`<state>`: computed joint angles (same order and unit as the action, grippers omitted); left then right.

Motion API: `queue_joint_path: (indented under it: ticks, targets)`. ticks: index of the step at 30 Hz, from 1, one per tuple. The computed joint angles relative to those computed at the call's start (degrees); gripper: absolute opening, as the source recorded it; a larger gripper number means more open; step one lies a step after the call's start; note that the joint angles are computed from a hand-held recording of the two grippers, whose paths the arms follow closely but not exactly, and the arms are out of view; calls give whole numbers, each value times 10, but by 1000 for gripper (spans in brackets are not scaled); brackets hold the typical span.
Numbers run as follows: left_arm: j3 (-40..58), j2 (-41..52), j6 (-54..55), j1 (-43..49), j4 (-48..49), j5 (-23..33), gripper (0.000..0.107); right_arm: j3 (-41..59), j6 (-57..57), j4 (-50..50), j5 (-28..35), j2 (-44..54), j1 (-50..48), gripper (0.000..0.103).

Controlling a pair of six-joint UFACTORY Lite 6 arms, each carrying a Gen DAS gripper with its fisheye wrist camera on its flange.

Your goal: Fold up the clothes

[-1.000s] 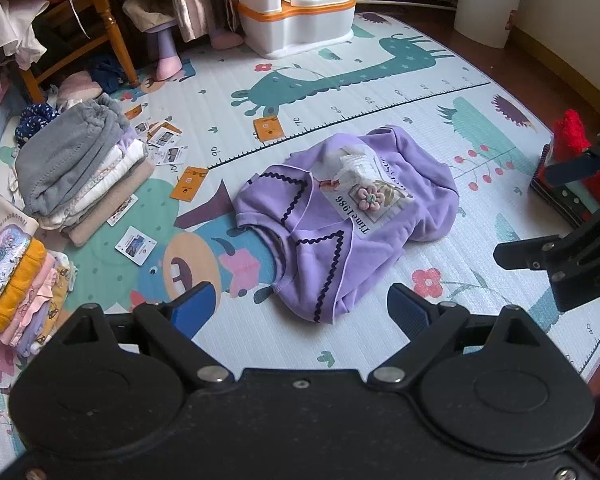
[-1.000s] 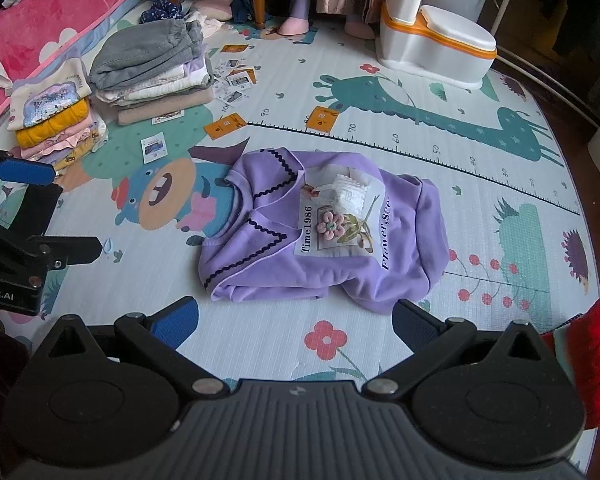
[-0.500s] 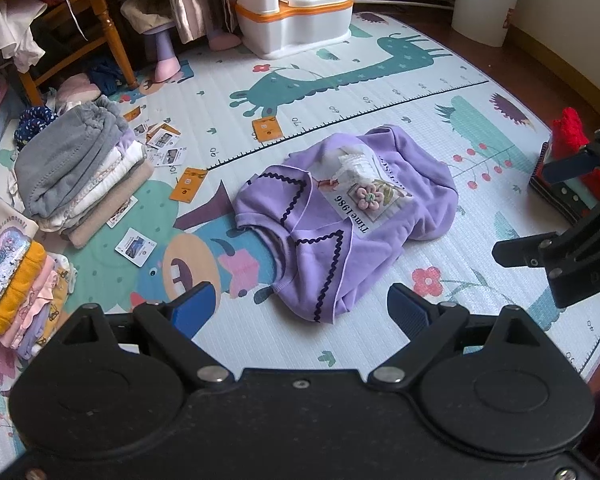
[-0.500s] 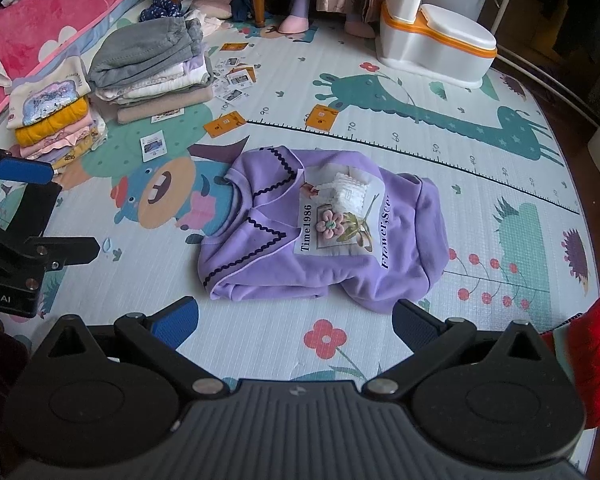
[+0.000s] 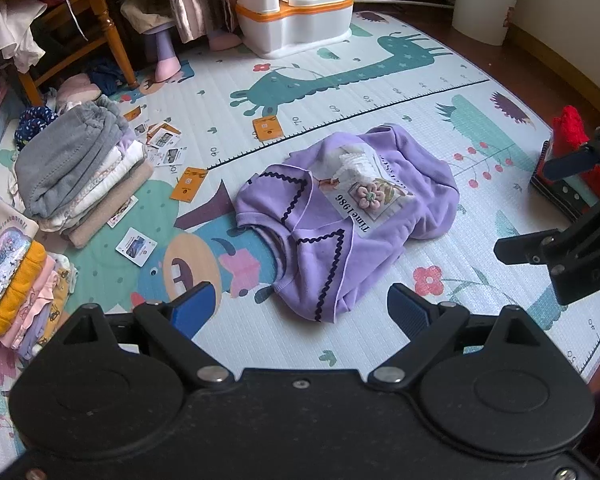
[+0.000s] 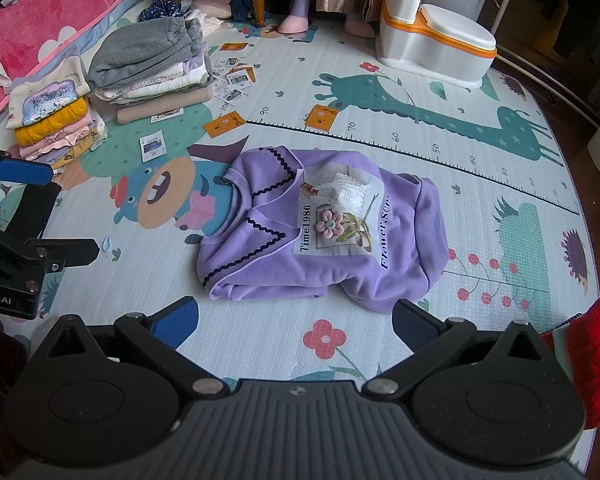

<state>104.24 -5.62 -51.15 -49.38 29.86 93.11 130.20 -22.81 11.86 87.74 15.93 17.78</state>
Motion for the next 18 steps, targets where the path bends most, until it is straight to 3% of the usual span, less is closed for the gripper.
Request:
queue_joint_path:
  ticks: [8,13,18]
  targets:
    - [-38,-26,0,29,-18,-28,94,17,-3,2,13,14,-2,103]
    - [-97,-55,-19,64,-25,-74,94,68,-3,10,32,44,-1,103]
    - [-188,-92,3,129,-38,-153,94,152,9,7,41,97,6,103]
